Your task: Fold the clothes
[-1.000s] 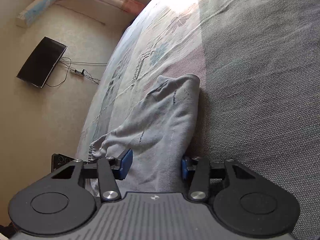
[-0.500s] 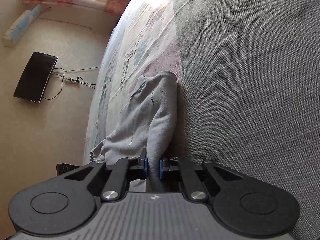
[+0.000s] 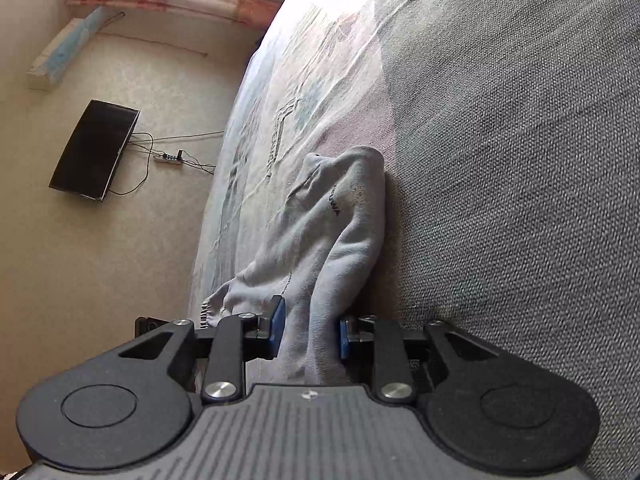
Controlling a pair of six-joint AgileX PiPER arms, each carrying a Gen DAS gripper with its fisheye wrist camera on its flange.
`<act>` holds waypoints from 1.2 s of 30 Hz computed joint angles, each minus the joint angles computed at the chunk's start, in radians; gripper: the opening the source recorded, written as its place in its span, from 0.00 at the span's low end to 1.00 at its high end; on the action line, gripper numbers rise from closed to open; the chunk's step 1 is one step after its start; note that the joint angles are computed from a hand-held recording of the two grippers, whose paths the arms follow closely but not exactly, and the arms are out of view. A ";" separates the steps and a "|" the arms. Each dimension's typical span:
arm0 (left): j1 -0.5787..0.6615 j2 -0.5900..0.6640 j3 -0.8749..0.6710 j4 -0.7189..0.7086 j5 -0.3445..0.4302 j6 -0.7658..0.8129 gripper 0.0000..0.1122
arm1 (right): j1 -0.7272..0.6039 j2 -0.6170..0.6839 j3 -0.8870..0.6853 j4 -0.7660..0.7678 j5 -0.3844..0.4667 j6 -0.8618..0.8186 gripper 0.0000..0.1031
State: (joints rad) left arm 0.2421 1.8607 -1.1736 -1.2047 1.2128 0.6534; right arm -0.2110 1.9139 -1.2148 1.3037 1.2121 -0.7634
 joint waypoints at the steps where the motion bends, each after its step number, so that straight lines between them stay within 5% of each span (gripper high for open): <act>1: -0.001 -0.007 0.007 -0.001 -0.007 0.007 0.25 | 0.008 -0.005 -0.007 -0.019 -0.017 0.018 0.27; 3: -0.005 -0.022 0.023 -0.006 -0.026 0.018 0.25 | 0.018 -0.017 -0.011 -0.057 -0.049 0.051 0.08; 12: -0.021 -0.080 0.088 -0.039 -0.101 -0.024 0.26 | 0.088 -0.118 0.016 -0.137 -0.176 0.104 0.09; 17: -0.011 -0.057 0.071 -0.037 -0.074 -0.023 0.26 | 0.069 -0.104 0.045 -0.076 -0.157 0.092 0.09; 36: -0.162 -0.245 0.042 0.227 -0.281 -0.318 0.20 | 0.142 -0.263 0.079 -0.177 -0.287 0.142 0.11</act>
